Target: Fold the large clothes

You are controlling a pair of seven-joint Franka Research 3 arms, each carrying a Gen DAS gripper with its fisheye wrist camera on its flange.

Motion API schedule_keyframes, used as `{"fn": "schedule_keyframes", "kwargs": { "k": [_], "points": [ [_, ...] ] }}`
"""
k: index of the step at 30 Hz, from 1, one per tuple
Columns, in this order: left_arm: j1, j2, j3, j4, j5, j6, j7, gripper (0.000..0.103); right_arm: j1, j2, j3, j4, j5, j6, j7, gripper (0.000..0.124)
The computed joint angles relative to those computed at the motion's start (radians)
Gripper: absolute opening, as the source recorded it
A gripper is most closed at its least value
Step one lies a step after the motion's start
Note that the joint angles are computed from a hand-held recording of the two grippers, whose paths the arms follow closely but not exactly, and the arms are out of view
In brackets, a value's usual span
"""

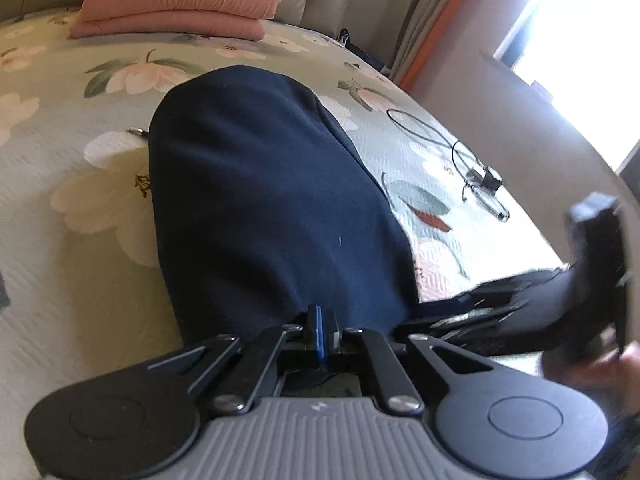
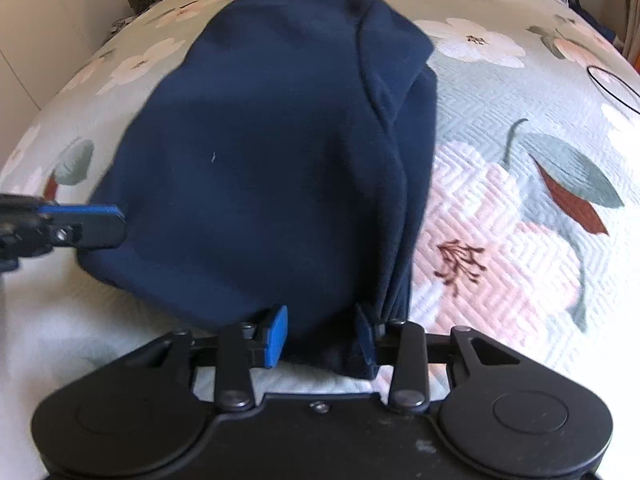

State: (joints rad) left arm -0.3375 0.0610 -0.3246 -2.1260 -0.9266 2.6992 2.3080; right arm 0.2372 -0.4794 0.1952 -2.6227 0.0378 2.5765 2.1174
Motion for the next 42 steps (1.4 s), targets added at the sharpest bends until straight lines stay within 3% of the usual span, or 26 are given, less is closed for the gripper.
{"fn": "schedule_keyframes", "kwargs": {
  "k": [2, 5, 8, 11, 13, 14, 16, 18, 21, 24, 26, 28, 31, 33, 37, 39, 42],
  "points": [
    [0.001, 0.011, 0.002, 0.01, 0.013, -0.008, -0.01, 0.003, -0.015, -0.053, -0.009, -0.002, -0.017, 0.001, -0.016, 0.045],
    [0.008, 0.032, -0.005, 0.026, -0.013, -0.023, -0.025, 0.003, -0.11, -0.028, 0.033, 0.063, -0.118, 0.058, 0.02, 0.048],
    [0.01, 0.028, -0.016, 0.014, -0.033, 0.002, -0.003, 0.003, -0.196, 0.135, 0.067, 0.188, -0.222, 0.146, 0.086, 0.053],
    [0.015, 0.031, -0.021, 0.01, -0.096, 0.006, 0.04, 0.003, -0.221, 0.361, 0.062, 0.345, -0.323, 0.196, 0.175, 0.053],
    [0.02, 0.033, -0.021, 0.01, -0.138, -0.002, 0.071, 0.003, -0.227, 0.47, 0.065, 0.442, -0.483, 0.123, 0.32, 0.053],
    [0.022, 0.031, -0.02, 0.007, -0.154, -0.006, 0.084, 0.003, -0.213, 0.529, 0.056, 0.493, -0.489, 0.086, 0.33, 0.053],
    [0.025, 0.033, -0.019, 0.007, -0.208, -0.018, 0.129, 0.003, -0.186, 0.611, 0.035, 0.559, -0.447, 0.039, 0.313, 0.055],
    [0.025, 0.041, -0.016, 0.014, -0.222, -0.032, 0.132, 0.003, -0.15, 0.649, 0.001, 0.607, -0.506, 0.009, 0.329, 0.056],
    [0.02, 0.043, -0.013, 0.02, -0.191, -0.033, 0.096, 0.003, -0.133, 0.655, -0.028, 0.614, -0.455, 0.013, 0.255, 0.058],
    [0.01, 0.032, -0.013, 0.011, -0.141, -0.015, 0.032, 0.003, -0.129, 0.631, -0.052, 0.59, -0.355, 0.042, 0.182, 0.058],
    [0.005, 0.02, -0.008, 0.008, -0.085, -0.016, -0.061, 0.003, -0.114, 0.567, -0.076, 0.533, -0.314, 0.064, 0.199, 0.061],
    [0.012, -0.009, 0.003, 0.007, -0.058, -0.064, -0.135, 0.004, -0.08, 0.492, -0.095, 0.463, -0.318, 0.079, 0.25, 0.068],
    [0.008, -0.067, 0.019, -0.011, 0.004, -0.098, -0.205, 0.018, -0.046, 0.345, -0.1, 0.338, -0.338, 0.083, 0.3, 0.074],
    [-0.005, -0.113, 0.025, -0.038, 0.164, -0.068, -0.346, 0.04, -0.036, 0.235, -0.079, 0.259, -0.313, 0.053, 0.307, 0.074],
    [-0.036, -0.212, 0.048, -0.088, 0.323, -0.043, -0.504, 0.044, -0.024, 0.055, -0.01, 0.175, -0.263, -0.052, 0.297, 0.075],
    [-0.049, -0.246, 0.058, -0.099, 0.371, -0.037, -0.575, 0.054, -0.024, -0.018, 0.032, 0.161, -0.259, -0.111, 0.305, 0.082],
    [-0.026, -0.281, 0.029, -0.1, 0.56, -0.047, -0.815, 0.07, -0.016, -0.08, 0.074, 0.177, -0.242, -0.207, 0.304, 0.082]
  ]
}}
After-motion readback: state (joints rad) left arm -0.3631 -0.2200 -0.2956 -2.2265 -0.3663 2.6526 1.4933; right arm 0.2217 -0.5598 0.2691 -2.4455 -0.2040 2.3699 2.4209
